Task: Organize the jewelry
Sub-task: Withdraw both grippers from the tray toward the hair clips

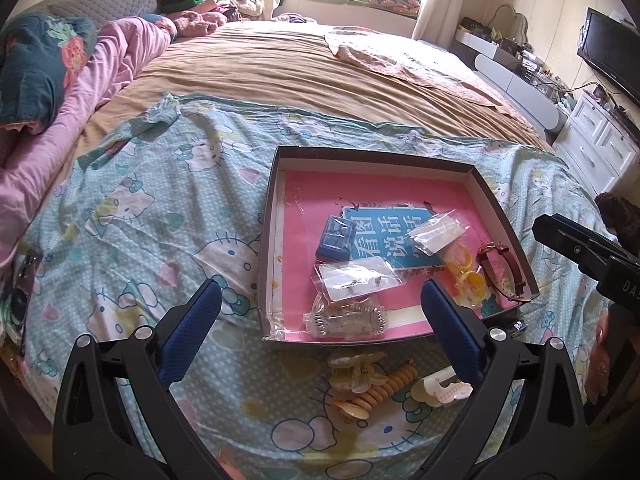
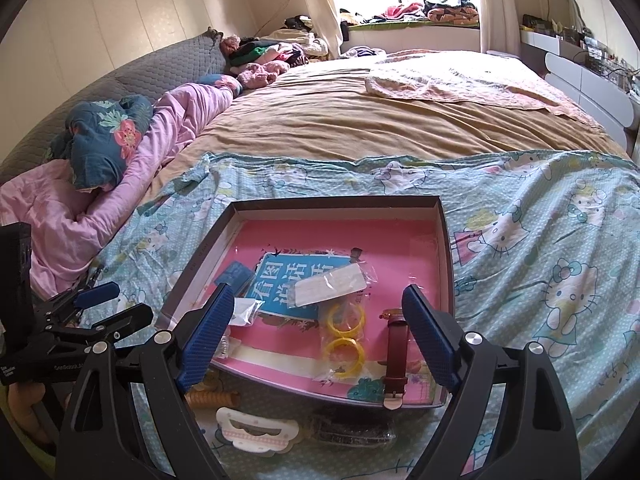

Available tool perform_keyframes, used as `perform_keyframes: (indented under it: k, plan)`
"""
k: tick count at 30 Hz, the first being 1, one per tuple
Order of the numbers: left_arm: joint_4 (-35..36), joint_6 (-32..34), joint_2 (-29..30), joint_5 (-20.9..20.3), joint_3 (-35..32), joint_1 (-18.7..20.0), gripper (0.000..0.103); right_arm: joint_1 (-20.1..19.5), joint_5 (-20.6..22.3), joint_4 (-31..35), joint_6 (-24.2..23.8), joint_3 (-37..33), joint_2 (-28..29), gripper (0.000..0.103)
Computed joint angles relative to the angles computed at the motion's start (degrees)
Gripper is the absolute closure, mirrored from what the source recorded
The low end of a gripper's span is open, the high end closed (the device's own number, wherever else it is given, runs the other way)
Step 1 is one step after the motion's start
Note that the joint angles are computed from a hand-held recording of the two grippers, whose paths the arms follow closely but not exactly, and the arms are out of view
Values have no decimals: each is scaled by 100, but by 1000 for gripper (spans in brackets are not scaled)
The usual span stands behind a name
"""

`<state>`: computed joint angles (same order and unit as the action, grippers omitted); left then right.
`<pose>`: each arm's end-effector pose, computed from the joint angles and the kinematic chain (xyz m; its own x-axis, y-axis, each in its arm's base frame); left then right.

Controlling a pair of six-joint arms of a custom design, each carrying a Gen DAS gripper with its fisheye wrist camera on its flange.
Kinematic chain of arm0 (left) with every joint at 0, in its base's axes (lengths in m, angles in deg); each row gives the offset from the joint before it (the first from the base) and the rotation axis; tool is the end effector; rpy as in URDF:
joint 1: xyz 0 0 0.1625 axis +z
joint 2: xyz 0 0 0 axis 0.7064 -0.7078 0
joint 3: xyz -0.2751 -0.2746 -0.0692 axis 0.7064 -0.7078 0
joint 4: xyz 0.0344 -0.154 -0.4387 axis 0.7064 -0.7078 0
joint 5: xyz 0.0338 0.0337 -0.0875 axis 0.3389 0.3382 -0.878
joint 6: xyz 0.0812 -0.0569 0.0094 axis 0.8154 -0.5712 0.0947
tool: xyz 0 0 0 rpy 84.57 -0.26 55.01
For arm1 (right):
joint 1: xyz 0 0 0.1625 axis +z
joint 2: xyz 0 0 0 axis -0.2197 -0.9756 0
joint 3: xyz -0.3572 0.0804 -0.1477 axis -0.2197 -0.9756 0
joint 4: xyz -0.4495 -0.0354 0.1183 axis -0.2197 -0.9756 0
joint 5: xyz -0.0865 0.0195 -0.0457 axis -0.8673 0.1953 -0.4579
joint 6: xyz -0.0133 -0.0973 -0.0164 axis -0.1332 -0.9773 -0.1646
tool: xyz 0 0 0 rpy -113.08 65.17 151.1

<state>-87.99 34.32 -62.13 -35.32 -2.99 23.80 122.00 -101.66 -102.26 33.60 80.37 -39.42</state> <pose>-0.1020 -0.8183 0.3625 -0.7805 -0.0110 -0.6250 0.3890 0.7741 -0.4994 0.3923 -0.8308 0.0675 -0.8209 -0.3306 0.4657 -0.5395 0.7163 -0.4425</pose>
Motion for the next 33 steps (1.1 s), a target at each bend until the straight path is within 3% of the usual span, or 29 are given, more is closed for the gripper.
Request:
perform_keyframes:
  k: [33]
  plan:
    - [-604, 265, -797, 34, 1150, -147, 10, 250, -178, -918, -127, 1473, -830, 17]
